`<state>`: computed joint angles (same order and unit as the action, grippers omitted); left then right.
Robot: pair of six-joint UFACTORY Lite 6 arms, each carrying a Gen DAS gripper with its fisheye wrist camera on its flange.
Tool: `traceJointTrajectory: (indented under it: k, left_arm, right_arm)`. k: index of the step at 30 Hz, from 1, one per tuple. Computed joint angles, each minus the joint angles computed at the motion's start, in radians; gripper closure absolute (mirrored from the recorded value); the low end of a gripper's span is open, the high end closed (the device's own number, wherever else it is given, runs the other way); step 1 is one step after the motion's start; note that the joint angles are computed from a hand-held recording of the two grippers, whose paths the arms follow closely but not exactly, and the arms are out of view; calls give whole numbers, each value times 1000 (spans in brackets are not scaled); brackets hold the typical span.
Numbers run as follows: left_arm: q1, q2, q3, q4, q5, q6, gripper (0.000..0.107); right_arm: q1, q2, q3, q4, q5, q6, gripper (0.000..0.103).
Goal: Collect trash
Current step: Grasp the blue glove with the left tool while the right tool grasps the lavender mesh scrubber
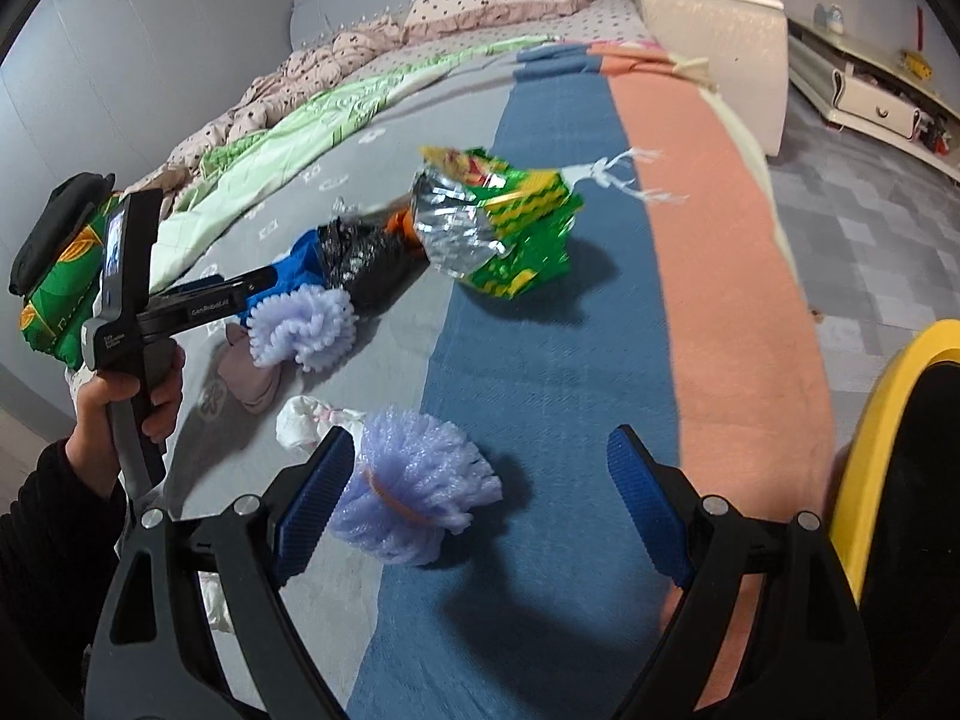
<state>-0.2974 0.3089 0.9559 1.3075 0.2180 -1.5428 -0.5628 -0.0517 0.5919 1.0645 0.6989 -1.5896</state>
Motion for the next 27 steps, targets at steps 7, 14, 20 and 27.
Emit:
traceJointTrajectory:
  k: [7, 14, 20, 27]
  left_arm:
    - [24, 98, 70, -5, -20, 14, 20]
    - [29, 121, 77, 30, -57, 1, 51]
    - [25, 116, 67, 67, -68, -27, 79]
    - [29, 63, 26, 132, -68, -92, 91]
  right_arm:
    - [71, 58, -10, 91, -42, -53, 22]
    - [148, 68, -40, 131, -81, -72, 30]
    - [208, 65, -73, 171, -100, -104, 59]
    - [199, 29, -88, 190, -91, -124, 68]
